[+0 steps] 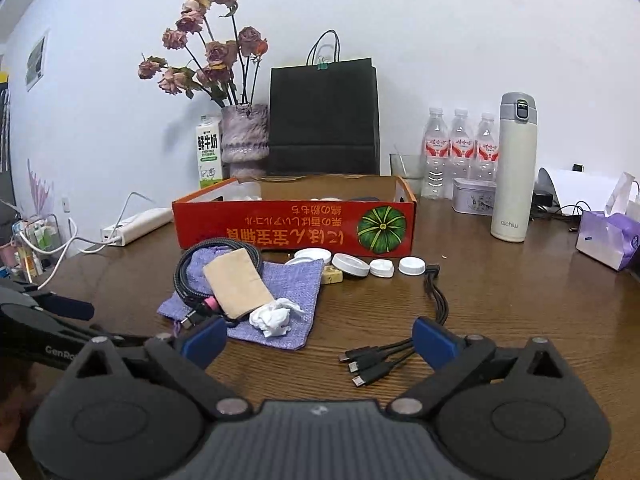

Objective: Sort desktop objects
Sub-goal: 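Grasp the black cable with the left tool while the right tool grasps the beige sponge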

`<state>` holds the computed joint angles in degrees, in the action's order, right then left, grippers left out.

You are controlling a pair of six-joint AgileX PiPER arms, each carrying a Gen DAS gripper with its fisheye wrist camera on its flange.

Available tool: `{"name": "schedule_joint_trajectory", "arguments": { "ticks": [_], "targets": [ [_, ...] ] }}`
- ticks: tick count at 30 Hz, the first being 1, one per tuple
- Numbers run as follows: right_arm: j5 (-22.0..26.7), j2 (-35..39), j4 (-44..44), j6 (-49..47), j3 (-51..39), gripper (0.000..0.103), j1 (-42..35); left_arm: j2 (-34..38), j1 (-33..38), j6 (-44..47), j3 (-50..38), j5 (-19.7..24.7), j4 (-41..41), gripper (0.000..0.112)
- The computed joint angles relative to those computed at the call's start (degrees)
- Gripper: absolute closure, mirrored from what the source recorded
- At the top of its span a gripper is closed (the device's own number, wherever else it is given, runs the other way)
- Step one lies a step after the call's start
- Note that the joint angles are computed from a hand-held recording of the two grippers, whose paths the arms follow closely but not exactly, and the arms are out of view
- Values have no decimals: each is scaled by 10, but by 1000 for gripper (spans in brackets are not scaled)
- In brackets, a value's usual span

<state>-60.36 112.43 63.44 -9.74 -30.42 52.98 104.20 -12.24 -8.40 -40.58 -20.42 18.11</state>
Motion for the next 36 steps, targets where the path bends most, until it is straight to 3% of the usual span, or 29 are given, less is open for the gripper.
{"name": "schedule_joint_trajectory", "arguments": {
  "ticks": [4,7,9,13,14,16,17,19,20,22,24,25,26,27,28,33,36],
  "targets": [
    [3,0,-2,-2,-1,4,-2,-6,12,-68,1,-5,83,9],
    [4,2,2,-6,-5,4,-4,-9,39,-116,21,-80,166,9],
    [7,2,5,-8,-8,6,-5,-2,46,-163,8,-102,207,9],
    [69,-36,-116,11,13,16,-64,21,39,-368,-96,-31,376,11],
    [85,-43,-131,0,9,23,-77,39,48,-425,-124,-38,420,14],
    [124,-54,-130,-55,-17,31,-101,75,65,-540,-179,-58,502,34],
    [141,-55,-144,-69,-29,33,-115,90,73,-597,-206,-67,555,36],
    [195,-54,-185,-92,-65,34,-150,119,76,-712,-269,-74,670,36],
    [223,-48,-208,-100,-88,34,-166,124,68,-769,-291,-54,726,38],
    [275,-27,-267,-98,-136,34,-196,138,63,-832,-321,-49,789,57],
    [328,2,-292,-93,-190,41,-218,148,74,-851,-331,-90,799,79],
    [349,14,-280,-105,-211,59,-222,142,75,-840,-322,-86,788,84],
    [351,16,-292,-93,-216,67,-223,127,69,-806,-301,-59,763,92],
    [344,16,-314,-70,-212,75,-223,114,63,-758,-280,-39,728,93],
    [330,14,-323,-53,-203,95,-221,97,63,-711,-256,-33,688,94],
    [224,13,-394,75,-137,98,-224,20,66,-519,-158,-41,511,100],
    [179,17,-340,34,-129,98,-207,-22,55,-471,-125,-26,459,100]
  ]
}}
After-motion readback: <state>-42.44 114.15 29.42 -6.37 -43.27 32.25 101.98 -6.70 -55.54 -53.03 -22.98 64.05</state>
